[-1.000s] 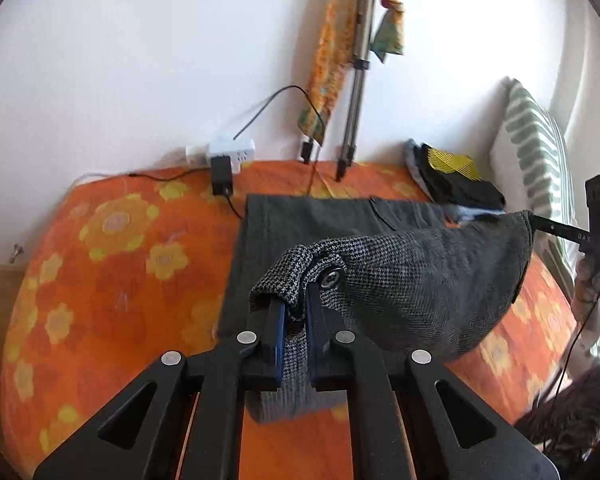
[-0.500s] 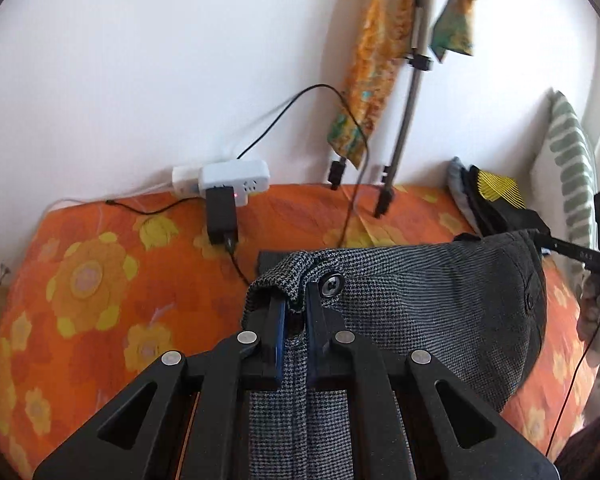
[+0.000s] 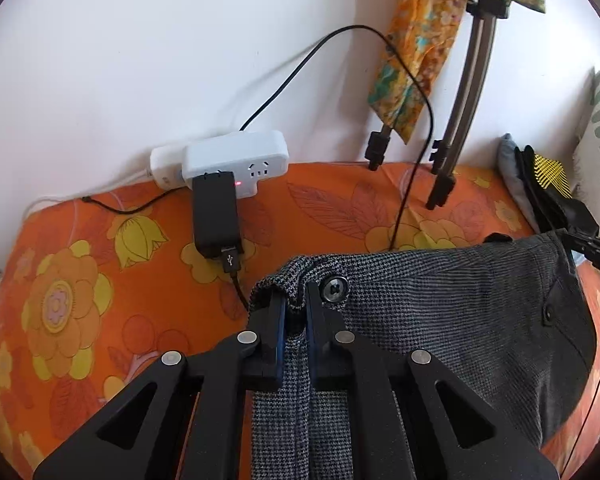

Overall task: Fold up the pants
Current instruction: 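Lift the hem with both grippers and fold it over toward the waistband, then open both grippers and release the folded hem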

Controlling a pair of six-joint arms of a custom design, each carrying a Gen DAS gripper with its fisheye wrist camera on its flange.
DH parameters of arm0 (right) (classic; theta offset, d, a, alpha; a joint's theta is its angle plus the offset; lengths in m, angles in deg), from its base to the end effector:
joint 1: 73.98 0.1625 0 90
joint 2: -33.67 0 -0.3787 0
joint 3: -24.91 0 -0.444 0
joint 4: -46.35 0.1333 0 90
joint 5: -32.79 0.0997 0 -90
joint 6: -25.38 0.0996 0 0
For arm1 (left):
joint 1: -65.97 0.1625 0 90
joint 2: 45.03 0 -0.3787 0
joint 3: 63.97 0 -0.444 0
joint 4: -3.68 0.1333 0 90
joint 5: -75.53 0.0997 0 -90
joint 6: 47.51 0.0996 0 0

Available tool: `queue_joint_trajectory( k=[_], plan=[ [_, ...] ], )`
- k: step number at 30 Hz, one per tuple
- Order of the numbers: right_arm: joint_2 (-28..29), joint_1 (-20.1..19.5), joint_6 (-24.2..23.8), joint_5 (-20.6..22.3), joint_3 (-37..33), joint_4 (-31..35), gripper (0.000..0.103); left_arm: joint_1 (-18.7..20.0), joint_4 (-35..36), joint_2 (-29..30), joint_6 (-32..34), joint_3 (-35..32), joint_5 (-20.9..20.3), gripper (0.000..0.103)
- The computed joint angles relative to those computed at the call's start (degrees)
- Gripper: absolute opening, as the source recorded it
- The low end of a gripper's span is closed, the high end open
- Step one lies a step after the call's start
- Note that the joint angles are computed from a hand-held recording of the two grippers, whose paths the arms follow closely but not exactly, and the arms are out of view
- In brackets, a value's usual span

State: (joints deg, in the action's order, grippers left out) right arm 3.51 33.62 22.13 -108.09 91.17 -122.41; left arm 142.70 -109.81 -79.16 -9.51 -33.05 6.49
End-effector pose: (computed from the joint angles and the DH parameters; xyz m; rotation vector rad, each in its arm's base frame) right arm 0.2959 -0.7476 0.1125 -0.0038 -2.2098 0.9708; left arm -0.0393 -0.9027 0.3615 1.0393 2.4340 -0.5082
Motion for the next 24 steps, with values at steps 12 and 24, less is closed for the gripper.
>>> queue_joint_trajectory(
  k=[12, 24],
  plan=[
    [4.3, -0.7, -3.2, -4.8, -5.7, 2.5, 0.005, -0.6, -1.8, 3.6, 2.1, -2.3, 3.7, 0.007],
    [4.5, -0.1, -2.4, -7.0, -6.8, 5.7, 0.037, -1.1, -3.3, 2.4, 1.2, -0.7, 6.3, 0.038]
  ],
)
